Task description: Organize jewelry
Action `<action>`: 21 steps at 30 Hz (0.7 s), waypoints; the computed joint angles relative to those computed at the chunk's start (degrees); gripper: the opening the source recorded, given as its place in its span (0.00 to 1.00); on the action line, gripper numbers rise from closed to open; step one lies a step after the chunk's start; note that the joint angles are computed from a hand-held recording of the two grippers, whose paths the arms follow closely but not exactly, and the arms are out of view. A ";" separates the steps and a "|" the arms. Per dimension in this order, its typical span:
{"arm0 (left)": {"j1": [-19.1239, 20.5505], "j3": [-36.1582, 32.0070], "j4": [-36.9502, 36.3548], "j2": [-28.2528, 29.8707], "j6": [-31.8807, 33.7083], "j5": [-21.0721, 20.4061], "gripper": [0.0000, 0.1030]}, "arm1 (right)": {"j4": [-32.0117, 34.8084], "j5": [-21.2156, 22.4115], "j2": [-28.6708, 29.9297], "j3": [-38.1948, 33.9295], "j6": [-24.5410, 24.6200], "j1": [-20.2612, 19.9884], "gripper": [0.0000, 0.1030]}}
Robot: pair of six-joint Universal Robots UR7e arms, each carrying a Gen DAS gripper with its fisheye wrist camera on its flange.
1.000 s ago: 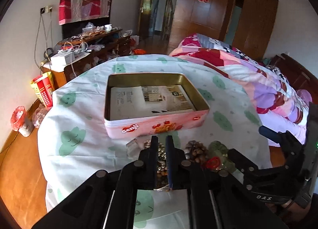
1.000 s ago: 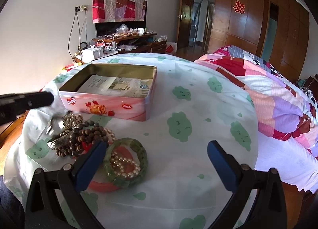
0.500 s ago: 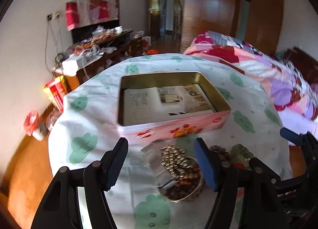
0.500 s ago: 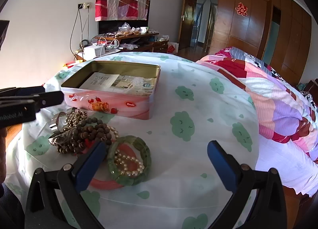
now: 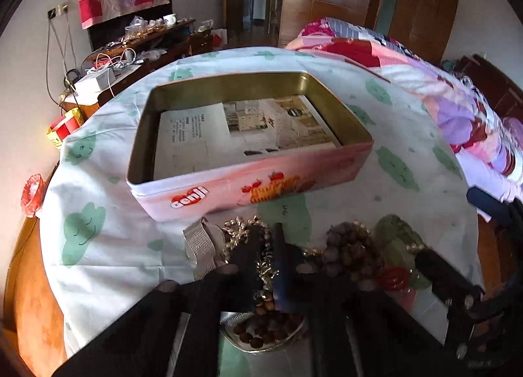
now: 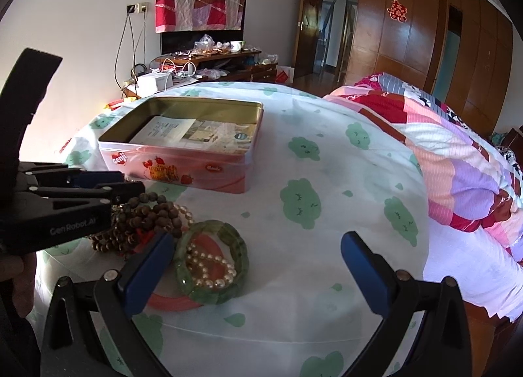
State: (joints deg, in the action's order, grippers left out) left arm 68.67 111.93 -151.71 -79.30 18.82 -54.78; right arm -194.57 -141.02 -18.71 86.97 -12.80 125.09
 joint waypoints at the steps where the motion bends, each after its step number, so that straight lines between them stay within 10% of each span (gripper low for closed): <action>1: -0.05 0.22 -0.28 -0.15 0.23 0.24 0.04 | 0.33 -0.18 0.03 -0.13 0.32 -0.14 1.00; 21: 0.24 0.85 -0.61 -1.64 0.17 -0.34 0.04 | 2.09 -0.51 -0.61 0.23 3.71 -1.53 1.00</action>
State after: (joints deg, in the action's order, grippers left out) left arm 68.91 112.78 -152.32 -80.94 18.98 -55.12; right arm -192.48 -141.52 -19.32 87.20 -9.09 123.56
